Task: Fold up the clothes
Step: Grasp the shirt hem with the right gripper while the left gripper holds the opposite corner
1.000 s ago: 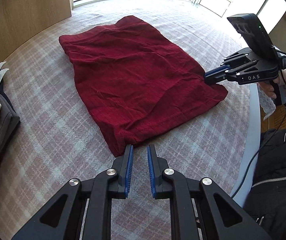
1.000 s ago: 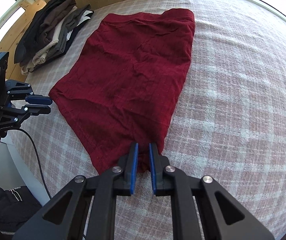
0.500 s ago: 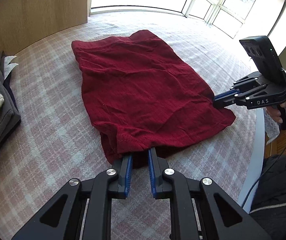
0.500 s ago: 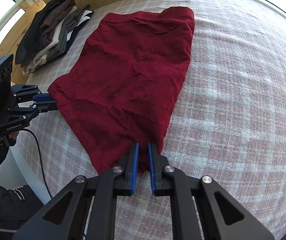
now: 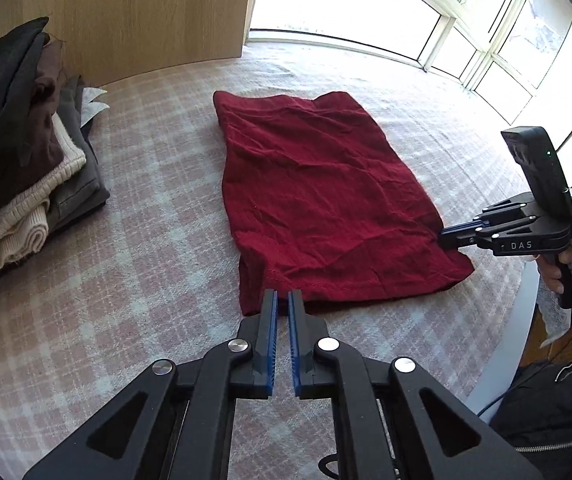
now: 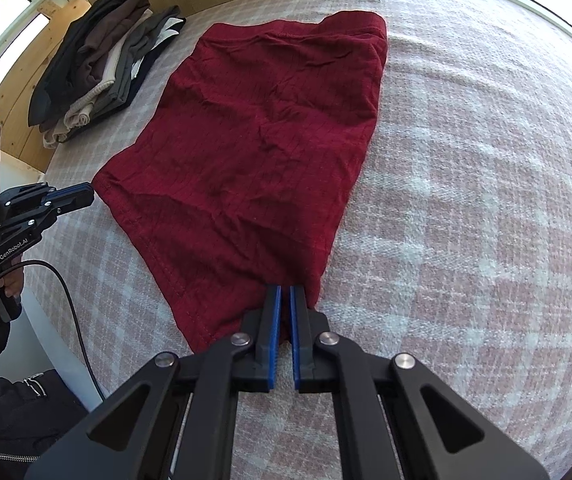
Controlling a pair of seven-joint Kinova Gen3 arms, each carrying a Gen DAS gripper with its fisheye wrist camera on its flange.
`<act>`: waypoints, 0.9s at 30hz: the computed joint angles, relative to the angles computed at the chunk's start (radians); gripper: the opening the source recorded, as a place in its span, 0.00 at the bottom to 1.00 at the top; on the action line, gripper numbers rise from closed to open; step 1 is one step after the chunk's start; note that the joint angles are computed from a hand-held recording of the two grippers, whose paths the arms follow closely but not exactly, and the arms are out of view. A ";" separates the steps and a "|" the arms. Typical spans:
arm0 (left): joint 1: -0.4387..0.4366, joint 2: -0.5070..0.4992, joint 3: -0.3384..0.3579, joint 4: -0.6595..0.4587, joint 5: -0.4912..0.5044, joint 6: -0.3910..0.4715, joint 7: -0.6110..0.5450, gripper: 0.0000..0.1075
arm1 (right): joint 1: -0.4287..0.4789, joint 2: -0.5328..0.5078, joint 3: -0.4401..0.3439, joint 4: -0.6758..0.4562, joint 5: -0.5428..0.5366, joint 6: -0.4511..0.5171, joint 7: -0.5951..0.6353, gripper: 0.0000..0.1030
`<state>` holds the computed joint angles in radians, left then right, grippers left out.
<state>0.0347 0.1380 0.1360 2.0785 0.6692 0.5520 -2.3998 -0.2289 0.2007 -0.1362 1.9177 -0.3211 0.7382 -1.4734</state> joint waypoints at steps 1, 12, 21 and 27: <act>0.033 -0.005 -0.009 0.001 -0.032 -0.036 0.016 0.11 | -0.003 0.001 0.001 -0.003 0.004 0.003 -0.005 0.04; 0.071 0.089 0.042 -0.018 -0.292 -0.145 0.130 0.13 | -0.007 0.006 0.002 -0.013 0.015 0.017 -0.013 0.04; -0.025 0.072 0.067 -0.018 -0.159 -0.100 0.087 0.02 | 0.006 0.008 0.000 -0.012 -0.008 0.019 0.006 0.04; 0.100 0.090 -0.007 -0.033 -0.375 -0.102 0.283 0.08 | 0.003 0.011 0.001 -0.014 -0.004 0.022 0.008 0.04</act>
<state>0.1351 0.2278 0.1293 2.0459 0.2946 0.4496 -2.1163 -0.2264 0.2118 -0.1352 1.9035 -0.3255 0.7598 -1.4659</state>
